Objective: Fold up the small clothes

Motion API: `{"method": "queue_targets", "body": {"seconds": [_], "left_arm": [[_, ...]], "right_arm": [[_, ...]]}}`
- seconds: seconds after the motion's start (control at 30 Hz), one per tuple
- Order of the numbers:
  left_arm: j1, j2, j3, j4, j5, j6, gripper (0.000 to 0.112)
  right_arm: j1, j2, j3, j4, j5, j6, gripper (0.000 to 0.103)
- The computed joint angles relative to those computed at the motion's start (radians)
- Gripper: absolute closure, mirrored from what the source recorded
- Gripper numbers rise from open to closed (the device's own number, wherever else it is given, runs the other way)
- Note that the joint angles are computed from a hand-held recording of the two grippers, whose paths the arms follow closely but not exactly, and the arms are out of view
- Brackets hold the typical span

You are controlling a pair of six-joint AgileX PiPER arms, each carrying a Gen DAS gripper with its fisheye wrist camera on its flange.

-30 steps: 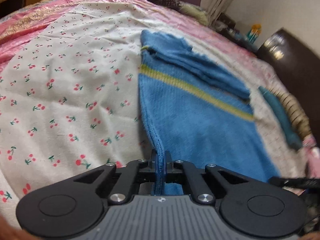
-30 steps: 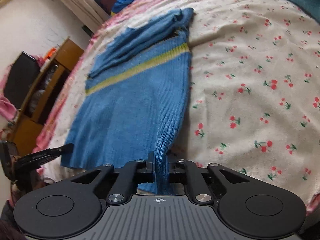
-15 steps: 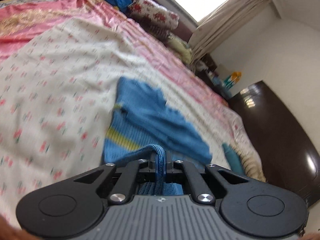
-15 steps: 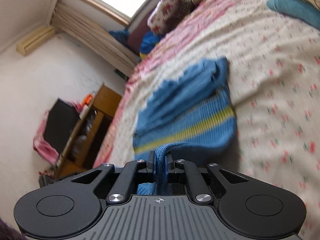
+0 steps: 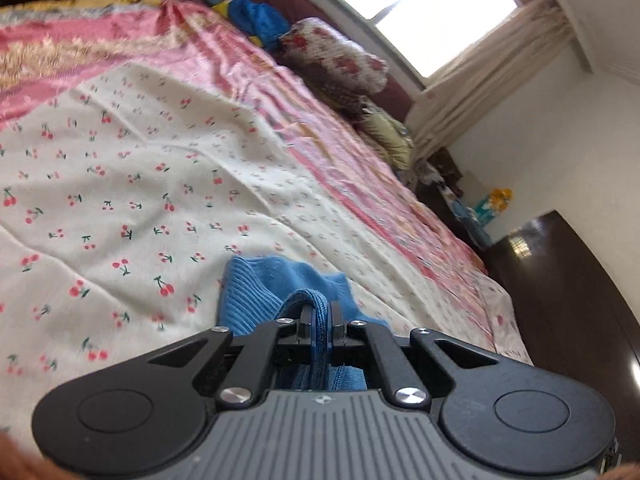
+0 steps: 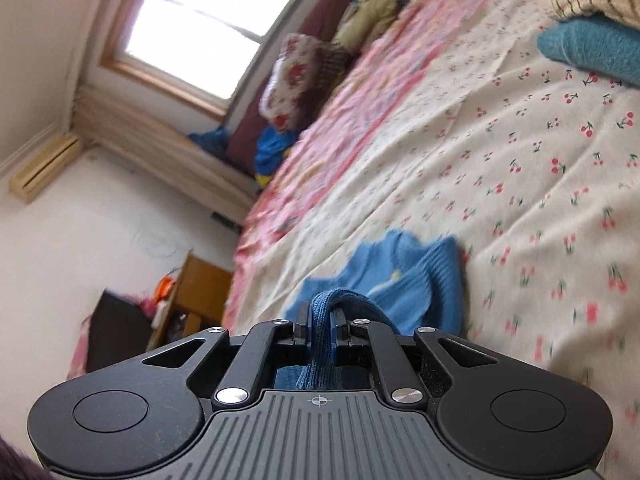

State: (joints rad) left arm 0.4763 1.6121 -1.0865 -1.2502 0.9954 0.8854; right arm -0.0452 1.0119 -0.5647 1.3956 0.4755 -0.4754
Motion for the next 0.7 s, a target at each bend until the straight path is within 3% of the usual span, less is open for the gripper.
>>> {"method": "queue_targets", "body": {"seconds": [0.23,0.53,0.67,0.7], "left_arm": [[-0.057,0.107,-0.030,-0.016,-0.101,-0.034,0.102],[-0.079,0.174,-0.069,-0.039,-0.148,-0.121,0.102],[-0.074,0.180,-0.081,-0.066,-0.159,-0.147,0.101],[-0.077,0.169,-0.076,-0.067,-0.178,-0.139,0.101]], "right_arm": [[0.014,0.225,-0.066,0.167,-0.029,-0.200,0.094],[-0.013,0.352,-0.142,0.223,0.012,-0.245,0.089],[-0.036,0.386,-0.140,0.309,0.056,-0.280,0.068],[-0.050,0.394,-0.135,0.332,0.082,-0.296,0.067]]}}
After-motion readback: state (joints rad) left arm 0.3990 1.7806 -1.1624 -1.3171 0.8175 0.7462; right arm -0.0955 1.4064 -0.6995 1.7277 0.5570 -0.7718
